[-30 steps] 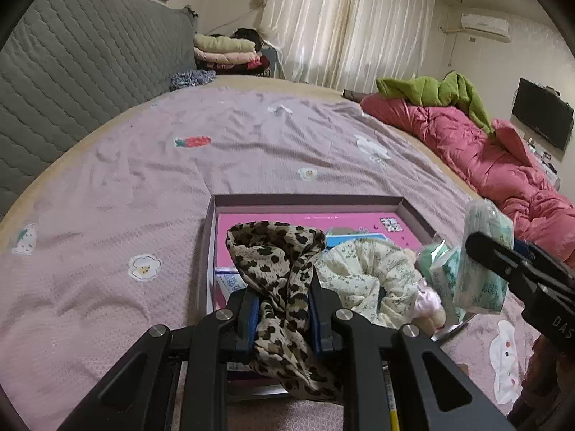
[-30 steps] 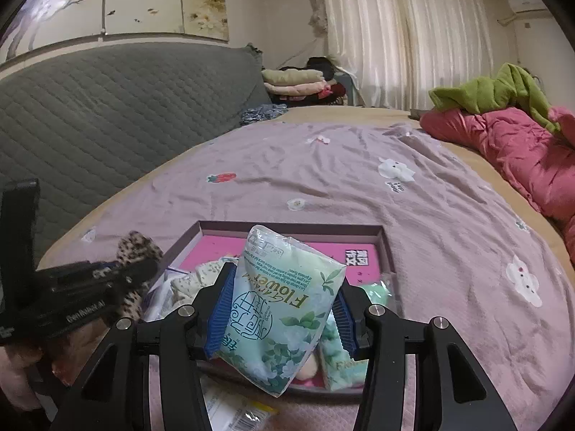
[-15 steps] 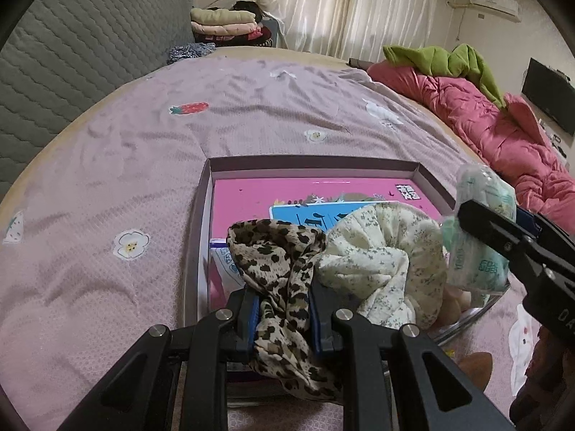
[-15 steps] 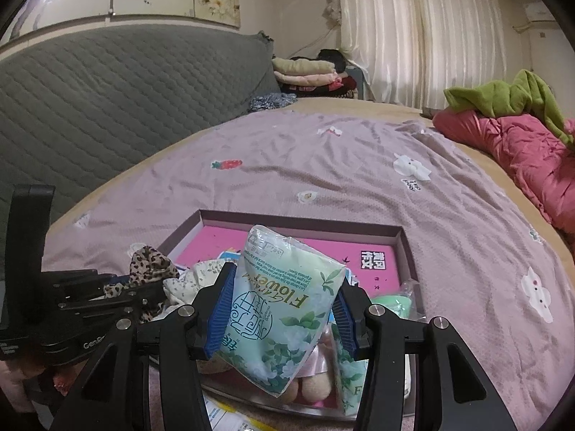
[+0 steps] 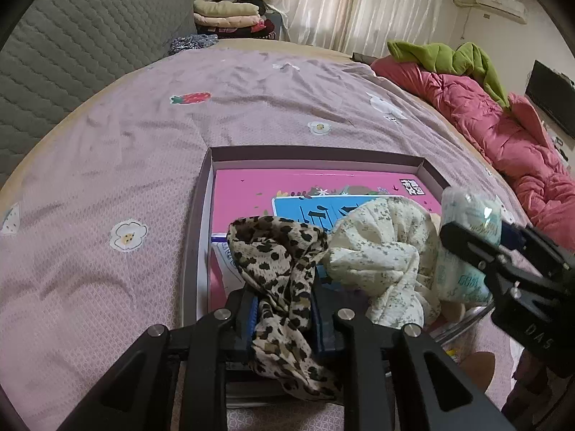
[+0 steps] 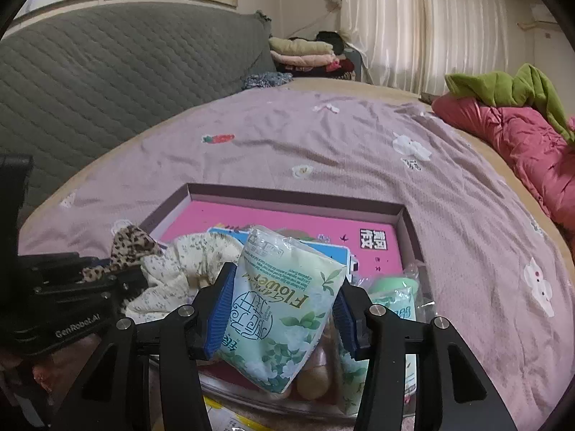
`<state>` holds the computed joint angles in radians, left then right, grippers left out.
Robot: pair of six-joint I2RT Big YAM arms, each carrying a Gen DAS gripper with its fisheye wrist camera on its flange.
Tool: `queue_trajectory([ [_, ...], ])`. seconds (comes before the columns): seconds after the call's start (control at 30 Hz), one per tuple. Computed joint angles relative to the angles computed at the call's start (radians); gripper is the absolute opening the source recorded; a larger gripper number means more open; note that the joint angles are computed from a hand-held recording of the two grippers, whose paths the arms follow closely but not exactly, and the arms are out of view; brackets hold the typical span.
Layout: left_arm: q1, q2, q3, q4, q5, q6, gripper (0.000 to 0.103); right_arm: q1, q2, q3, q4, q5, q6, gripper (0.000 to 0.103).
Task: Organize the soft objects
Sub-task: 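Carry the leopard-print scrunchie over the box with left tool while right tool carries the tissue pack, then lower and release the scrunchie with left tool while right tool releases the tissue pack in the box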
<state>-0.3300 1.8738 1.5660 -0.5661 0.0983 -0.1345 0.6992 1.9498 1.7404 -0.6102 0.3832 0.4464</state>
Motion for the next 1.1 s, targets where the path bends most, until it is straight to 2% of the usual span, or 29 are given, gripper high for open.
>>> queue_trajectory([
  [0.13, 0.003, 0.0, 0.002, 0.003, 0.014, -0.015, 0.028, -0.003, 0.001, -0.004, 0.006, -0.009, 0.007, 0.055],
  [0.23, 0.004, -0.002, 0.001, 0.01, 0.023, -0.023, 0.034, 0.0, -0.003, -0.008, 0.013, 0.002, -0.002, 0.06],
  [0.33, 0.007, -0.007, -0.005, 0.022, 0.028, -0.031, 0.043, 0.003, -0.008, -0.014, 0.023, 0.01, -0.008, 0.064],
  [0.67, 0.013, -0.015, -0.011, 0.048, 0.036, -0.046, 0.049, 0.007, -0.023, -0.026, 0.028, 0.044, -0.006, 0.069],
  [0.8, 0.019, -0.028, -0.027, 0.087, 0.036, -0.059, 0.055, 0.009, -0.042, -0.047, 0.059, 0.069, -0.01, 0.072],
  [1.1, 0.024, -0.057, -0.059, 0.152, 0.038, -0.07, 0.056, 0.011, -0.067, -0.07, 0.098, 0.084, -0.024, 0.072],
])
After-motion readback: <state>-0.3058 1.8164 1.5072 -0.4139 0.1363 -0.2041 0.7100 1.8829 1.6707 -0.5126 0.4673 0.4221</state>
